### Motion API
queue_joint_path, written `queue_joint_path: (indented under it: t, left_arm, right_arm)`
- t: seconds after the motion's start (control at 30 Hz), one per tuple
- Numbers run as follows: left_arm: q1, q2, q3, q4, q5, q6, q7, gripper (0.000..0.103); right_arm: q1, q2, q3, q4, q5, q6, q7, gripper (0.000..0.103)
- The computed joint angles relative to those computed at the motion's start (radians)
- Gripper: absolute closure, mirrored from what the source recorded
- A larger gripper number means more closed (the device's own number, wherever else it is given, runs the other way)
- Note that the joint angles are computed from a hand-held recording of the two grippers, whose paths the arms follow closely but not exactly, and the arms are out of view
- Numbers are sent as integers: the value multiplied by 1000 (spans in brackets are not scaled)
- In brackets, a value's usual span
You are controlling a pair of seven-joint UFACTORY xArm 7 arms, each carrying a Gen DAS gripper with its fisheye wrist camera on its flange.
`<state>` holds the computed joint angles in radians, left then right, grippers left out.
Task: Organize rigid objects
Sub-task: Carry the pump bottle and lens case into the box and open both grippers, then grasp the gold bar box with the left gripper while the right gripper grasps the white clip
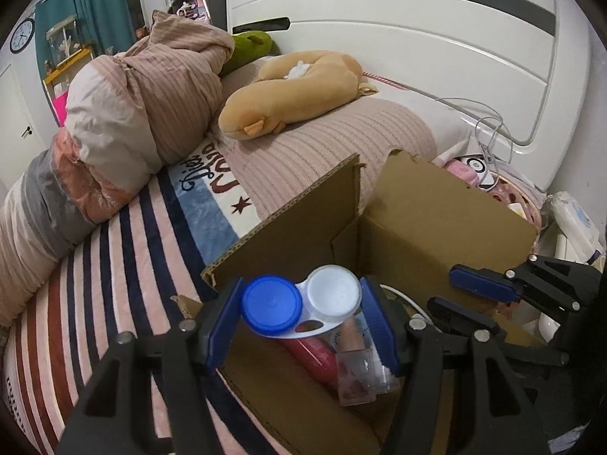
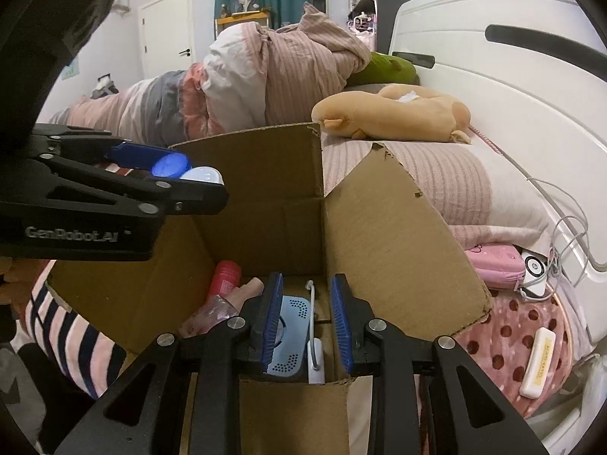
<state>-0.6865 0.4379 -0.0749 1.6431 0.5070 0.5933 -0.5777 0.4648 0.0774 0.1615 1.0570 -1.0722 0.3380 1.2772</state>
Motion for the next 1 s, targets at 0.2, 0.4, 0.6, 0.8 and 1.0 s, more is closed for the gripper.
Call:
queue_joint_path:
  t: [0.2,0.4,0.6,0.8,1.0]
  left_arm:
    - [0,-10,6,-16,14,-4,-22,38]
    - [24,-89,6,-117,25,-87,-66,38]
    - [91,-270,17,-319,108,-193,-188,34]
    - [207,-469,28,-545,227,-228,-325,28]
    - [335,-554,35,-727,178,-309,-288,27]
  right_arm:
    - [5,6,1,6,23,1,-29,75]
    - [13,4,4,15,46,27,-54,75]
    - [33,6,19,59,32,30,-47,75]
    - [94,88,24,189,49,-66,-95,75]
    - [161,287,65,402,240,-86,-319,75]
